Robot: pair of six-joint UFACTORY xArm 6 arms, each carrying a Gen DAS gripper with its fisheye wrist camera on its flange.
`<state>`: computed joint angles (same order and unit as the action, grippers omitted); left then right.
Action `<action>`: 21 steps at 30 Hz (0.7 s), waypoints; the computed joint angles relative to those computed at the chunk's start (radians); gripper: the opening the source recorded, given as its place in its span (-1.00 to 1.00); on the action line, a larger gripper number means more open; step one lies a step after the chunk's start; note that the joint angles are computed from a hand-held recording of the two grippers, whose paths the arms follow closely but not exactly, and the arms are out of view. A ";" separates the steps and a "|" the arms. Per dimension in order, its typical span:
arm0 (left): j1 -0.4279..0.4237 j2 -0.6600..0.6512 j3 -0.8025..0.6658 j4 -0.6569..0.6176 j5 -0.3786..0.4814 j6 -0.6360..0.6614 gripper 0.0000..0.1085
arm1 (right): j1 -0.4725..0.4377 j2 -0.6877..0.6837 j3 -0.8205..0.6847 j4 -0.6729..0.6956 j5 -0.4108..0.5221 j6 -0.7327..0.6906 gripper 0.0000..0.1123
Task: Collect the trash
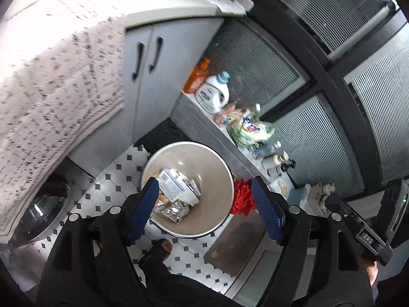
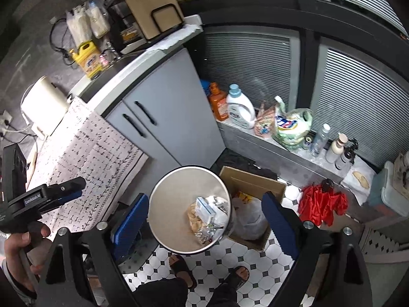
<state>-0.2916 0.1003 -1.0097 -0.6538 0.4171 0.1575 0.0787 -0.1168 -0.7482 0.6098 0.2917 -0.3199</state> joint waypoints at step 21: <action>0.189 -0.492 0.300 0.141 -0.097 -0.004 0.77 | 0.191 -0.162 -0.032 -0.325 0.001 0.393 0.70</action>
<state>-0.1031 -0.3916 -0.7101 -0.5124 0.3200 0.1534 0.2696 -0.2785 -0.7800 0.2846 0.2929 0.0733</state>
